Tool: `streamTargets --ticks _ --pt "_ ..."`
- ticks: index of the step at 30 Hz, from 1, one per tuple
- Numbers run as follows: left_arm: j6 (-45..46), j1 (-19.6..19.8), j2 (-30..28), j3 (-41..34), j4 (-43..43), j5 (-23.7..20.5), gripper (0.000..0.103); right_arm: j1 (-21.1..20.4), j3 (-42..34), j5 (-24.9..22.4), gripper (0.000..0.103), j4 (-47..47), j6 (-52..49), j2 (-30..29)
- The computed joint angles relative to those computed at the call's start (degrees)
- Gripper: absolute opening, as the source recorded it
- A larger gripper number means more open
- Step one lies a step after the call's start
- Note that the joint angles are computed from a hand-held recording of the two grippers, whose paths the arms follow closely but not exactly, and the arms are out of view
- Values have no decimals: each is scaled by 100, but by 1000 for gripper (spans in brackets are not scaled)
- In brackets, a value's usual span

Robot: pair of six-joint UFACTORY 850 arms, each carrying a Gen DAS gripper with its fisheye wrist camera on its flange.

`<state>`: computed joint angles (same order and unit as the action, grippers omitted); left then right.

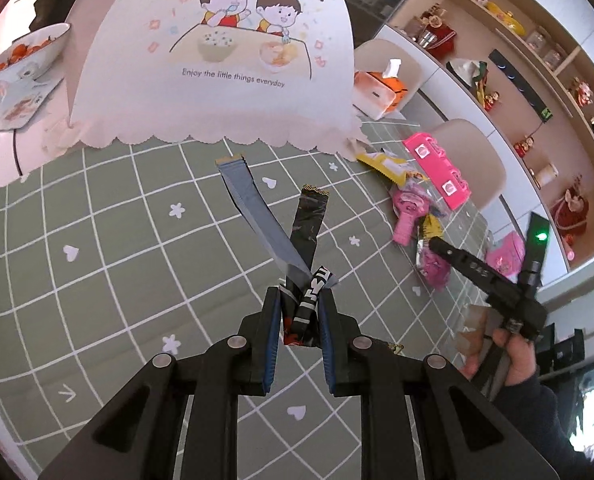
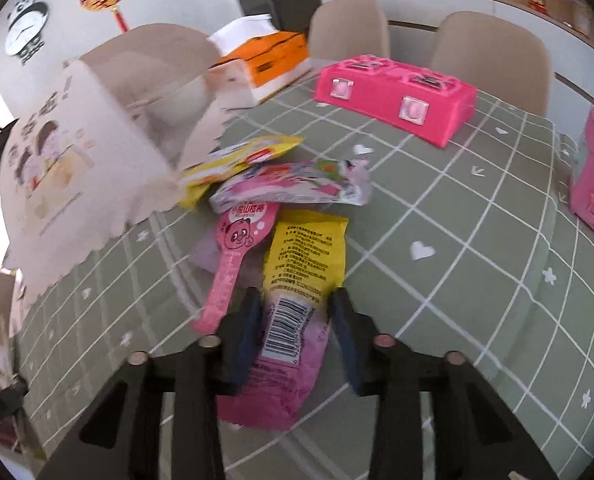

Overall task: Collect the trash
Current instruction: 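Grasp the yellow-and-pink snack bag with the right tool while the left holds the strap, then carry the strap and snack bag to the bin and open both tools to drop them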

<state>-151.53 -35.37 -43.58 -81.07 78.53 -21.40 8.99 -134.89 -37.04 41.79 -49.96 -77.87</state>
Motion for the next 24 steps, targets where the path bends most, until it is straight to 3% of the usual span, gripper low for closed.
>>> streamTargets --ticks 8,13,18,24 --pt "488 -91 546 356 131 -77 19 -118 3247 313 29 2402 -2507 2304" --pt "575 -185 963 655 680 -134 19 -147 4820 604 29 3696 -3914 3559" --pt "528 -297 1220 757 1464 -253 19 -156 6016 1116 29 4839 -5015 4579" --pt "1067 -528 1265 536 1496 -351 19 -294 7079 1567 29 5948 -6136 5623"
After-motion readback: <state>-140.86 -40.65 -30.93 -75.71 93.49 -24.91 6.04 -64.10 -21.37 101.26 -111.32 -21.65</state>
